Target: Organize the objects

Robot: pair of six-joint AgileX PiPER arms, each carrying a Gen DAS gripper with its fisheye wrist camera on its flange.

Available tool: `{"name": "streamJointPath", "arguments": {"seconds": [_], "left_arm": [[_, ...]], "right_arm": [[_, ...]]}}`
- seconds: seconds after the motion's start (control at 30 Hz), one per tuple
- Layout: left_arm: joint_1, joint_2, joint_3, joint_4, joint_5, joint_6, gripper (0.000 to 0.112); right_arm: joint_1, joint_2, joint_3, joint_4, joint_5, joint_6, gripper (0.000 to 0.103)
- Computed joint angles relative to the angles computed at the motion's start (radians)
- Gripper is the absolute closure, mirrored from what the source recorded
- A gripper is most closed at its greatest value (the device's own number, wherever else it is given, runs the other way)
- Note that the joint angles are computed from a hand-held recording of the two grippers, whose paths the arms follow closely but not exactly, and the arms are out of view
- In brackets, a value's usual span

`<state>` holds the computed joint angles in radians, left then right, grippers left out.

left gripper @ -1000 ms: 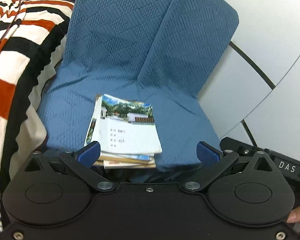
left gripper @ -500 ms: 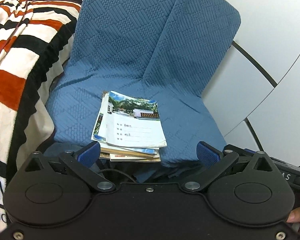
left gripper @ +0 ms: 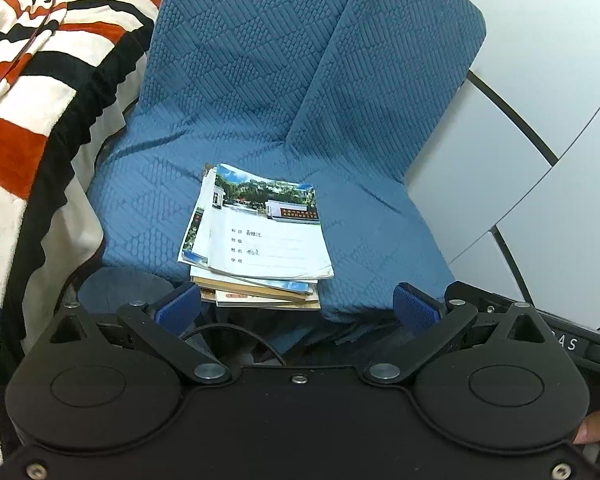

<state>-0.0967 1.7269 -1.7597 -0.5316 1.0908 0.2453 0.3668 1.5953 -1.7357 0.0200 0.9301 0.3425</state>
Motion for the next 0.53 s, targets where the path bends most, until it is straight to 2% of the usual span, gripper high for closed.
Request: {"name": "streamJointPath", "arguments": {"seconds": [0.53], "left_arm": [[-0.013,-0.008,0.017,0.003,0.012,-0.006,0.010]], "right_arm": [[-0.004,0.001,-0.007,0.019,0.016,-0.030,0.010]]}}
